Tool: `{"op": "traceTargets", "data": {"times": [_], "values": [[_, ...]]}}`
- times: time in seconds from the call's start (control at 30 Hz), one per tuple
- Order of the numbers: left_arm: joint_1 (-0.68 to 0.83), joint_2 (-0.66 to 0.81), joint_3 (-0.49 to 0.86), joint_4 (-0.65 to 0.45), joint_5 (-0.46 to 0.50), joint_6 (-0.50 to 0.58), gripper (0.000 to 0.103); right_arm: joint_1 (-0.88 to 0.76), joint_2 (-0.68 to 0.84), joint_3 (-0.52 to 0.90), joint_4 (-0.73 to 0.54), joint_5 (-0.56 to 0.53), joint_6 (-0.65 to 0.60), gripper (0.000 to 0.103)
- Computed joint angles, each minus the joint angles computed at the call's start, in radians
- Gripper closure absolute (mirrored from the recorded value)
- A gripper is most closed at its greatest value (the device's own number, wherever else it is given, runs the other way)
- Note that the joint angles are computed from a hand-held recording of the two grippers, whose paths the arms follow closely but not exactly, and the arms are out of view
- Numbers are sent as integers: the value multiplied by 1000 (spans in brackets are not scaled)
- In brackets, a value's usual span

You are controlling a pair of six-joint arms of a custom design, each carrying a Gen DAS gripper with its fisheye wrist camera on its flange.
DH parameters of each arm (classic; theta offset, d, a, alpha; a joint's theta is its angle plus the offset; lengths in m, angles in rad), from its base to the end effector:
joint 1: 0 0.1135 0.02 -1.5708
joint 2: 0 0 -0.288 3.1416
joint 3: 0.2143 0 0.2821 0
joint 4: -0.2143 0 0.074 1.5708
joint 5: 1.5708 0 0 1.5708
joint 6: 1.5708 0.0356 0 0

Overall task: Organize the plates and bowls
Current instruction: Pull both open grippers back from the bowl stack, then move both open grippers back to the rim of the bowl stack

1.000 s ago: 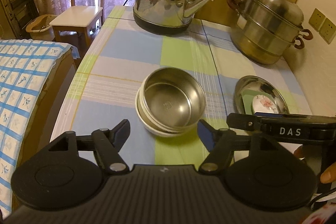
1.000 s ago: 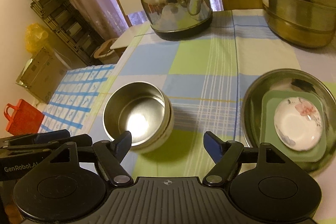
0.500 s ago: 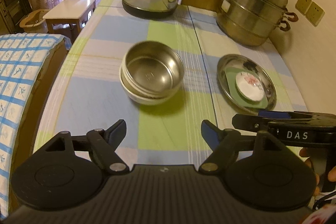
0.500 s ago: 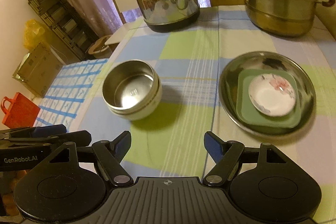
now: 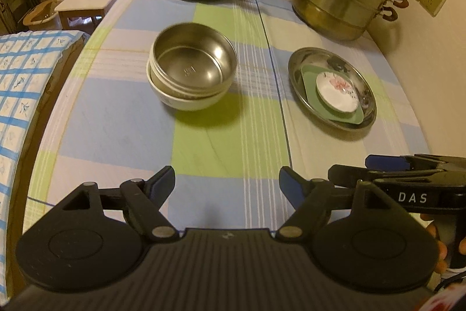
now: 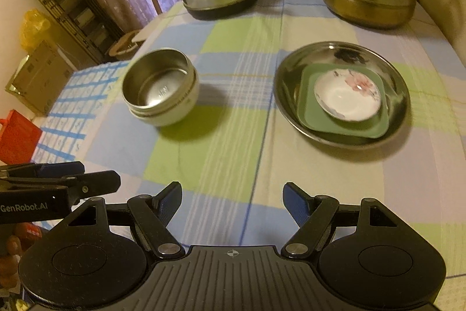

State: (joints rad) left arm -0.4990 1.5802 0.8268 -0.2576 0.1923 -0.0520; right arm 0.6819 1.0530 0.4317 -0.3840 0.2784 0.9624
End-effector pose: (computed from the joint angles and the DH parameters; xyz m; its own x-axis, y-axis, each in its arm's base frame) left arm 0.2800 -0.1604 0.1644 -0.7721 0.3627 -0.5219 0.5194 0.8333 -0.1893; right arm 0.1572 0.1150 0.1607 -0.7781 0.3846 -0.4967 0.2569 0.9164 0.3071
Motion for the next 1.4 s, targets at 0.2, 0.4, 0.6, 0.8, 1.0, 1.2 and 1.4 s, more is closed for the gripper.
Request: {"op": "traceTargets", "data": {"times": [0.2, 0.4, 0.6, 0.8, 1.0, 1.2, 1.4], "values": [[-40, 3, -14, 0, -26, -23, 26, 9, -51, -29, -50, -15, 17, 27], [-76, 8, -23, 2, -50, -51, 26, 4, -102, -54, -88, -29, 21, 27], [-110, 1, -37, 15, -78, -89, 26, -12, -151, -79, -107, -49, -1, 27], [-137, -34, -75, 55, -119, -131, 20, -24, -184, -98, -110, -66, -32, 27], [-138, -69, -107, 72, -150, -193, 17, -36, -207, -121, -92, -92, -65, 27], [-90, -71, -109, 61, -152, -200, 17, -78, -155, -125, -19, -146, -86, 27], [-1, -21, -64, 80, -123, -121, 20, -109, -32, -85, 80, -166, -87, 27]]}}
